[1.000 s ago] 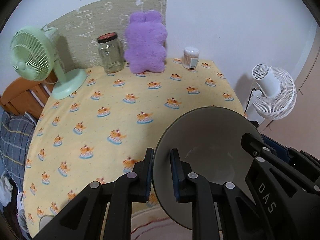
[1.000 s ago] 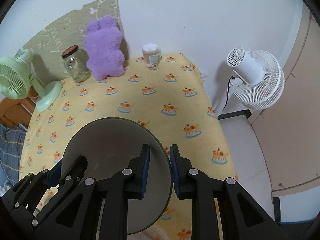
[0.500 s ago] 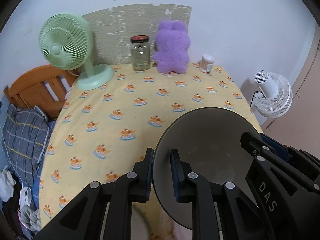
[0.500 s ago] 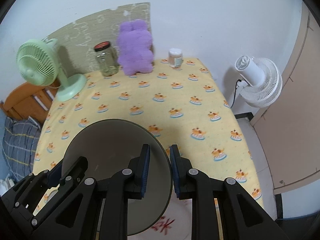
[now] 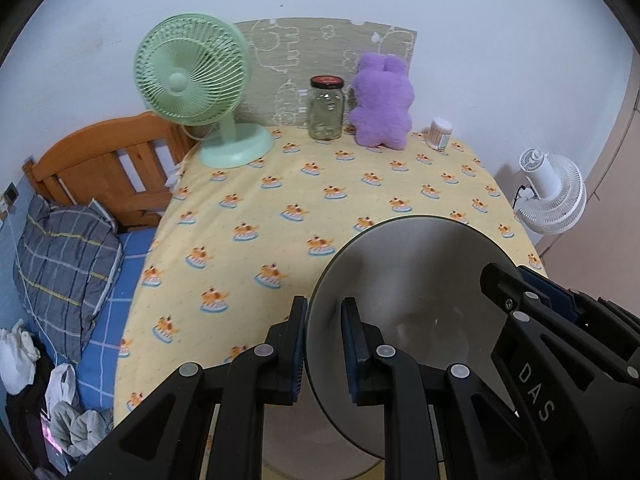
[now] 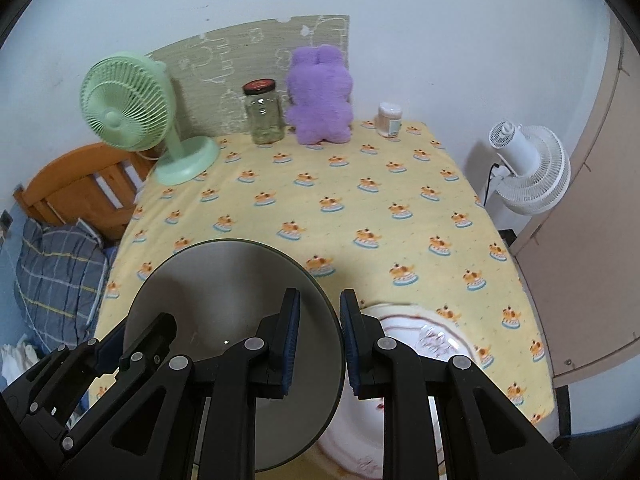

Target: Organize plates and bowls

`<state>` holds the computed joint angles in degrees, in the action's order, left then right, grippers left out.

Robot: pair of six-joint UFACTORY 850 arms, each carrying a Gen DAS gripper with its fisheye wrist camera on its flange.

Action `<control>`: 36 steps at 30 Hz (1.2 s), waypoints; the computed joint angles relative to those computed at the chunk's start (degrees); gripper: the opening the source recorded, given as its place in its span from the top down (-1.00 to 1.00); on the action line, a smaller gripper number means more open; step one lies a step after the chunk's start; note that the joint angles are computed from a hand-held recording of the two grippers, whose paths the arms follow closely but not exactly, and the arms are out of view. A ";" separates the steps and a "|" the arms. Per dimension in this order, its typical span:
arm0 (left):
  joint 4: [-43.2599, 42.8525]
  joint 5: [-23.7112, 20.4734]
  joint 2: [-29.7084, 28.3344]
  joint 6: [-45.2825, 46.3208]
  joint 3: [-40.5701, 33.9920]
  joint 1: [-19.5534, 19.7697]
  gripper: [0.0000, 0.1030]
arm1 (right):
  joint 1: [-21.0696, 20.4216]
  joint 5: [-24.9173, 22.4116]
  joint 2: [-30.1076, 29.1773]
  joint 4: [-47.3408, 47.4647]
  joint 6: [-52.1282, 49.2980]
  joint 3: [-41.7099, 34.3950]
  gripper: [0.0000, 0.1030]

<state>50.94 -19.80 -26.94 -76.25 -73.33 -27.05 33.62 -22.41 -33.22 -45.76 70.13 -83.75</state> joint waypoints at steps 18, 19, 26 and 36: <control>-7.45 4.29 3.29 5.79 9.01 3.14 0.73 | 4.36 -1.95 -2.75 8.13 -5.40 -0.39 0.53; -8.16 4.30 3.16 6.40 9.06 3.23 0.73 | 4.43 -2.12 -3.05 9.03 -6.24 -0.61 0.53; -12.72 3.85 2.23 10.30 9.24 3.58 0.73 | 4.48 -3.07 -4.95 14.79 -11.61 -2.03 0.53; -14.41 2.88 0.26 12.36 7.81 3.82 0.73 | 4.45 -3.65 -6.92 15.95 -12.90 -3.51 0.53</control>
<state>36.53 -16.92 -26.69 -63.90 -65.52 -23.23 38.07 -26.07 -40.15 -29.81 57.23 -87.26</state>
